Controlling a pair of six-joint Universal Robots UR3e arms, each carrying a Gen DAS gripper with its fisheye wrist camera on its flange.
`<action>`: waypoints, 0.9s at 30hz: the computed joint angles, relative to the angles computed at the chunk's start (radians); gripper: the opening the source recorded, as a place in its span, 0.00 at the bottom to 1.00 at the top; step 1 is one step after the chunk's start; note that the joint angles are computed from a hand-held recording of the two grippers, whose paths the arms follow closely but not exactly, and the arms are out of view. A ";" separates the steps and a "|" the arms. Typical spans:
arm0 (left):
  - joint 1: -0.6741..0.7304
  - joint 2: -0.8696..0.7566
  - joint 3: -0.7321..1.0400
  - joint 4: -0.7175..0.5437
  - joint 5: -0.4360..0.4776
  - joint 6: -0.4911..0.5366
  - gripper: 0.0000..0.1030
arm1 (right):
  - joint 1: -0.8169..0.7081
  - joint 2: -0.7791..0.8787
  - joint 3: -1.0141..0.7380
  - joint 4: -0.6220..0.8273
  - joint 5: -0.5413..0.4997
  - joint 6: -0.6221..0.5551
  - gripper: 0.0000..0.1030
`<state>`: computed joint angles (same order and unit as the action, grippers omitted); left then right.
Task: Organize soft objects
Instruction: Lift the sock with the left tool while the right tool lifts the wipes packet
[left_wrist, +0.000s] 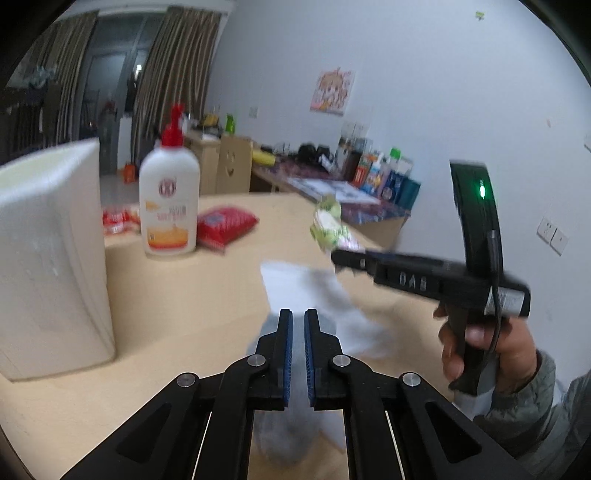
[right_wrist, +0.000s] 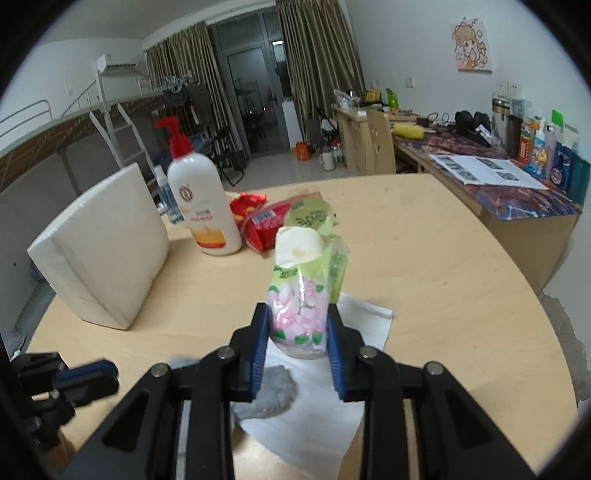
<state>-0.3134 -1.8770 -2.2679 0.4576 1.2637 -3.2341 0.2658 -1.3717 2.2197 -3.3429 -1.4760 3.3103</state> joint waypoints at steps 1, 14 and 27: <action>-0.007 0.007 0.010 -0.013 0.011 0.003 0.06 | 0.000 -0.010 0.009 -0.010 0.003 0.000 0.33; -0.083 -0.059 0.060 -0.118 0.105 0.024 0.71 | -0.002 -0.055 0.068 -0.053 0.028 -0.005 0.33; -0.126 -0.151 0.208 -0.329 0.172 0.039 0.35 | -0.005 -0.061 0.081 -0.056 0.027 -0.004 0.33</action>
<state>-0.4393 -2.0282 -2.0597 0.1285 1.4354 -3.1951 0.2608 -1.4323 2.3004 -3.3986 -1.4488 3.3065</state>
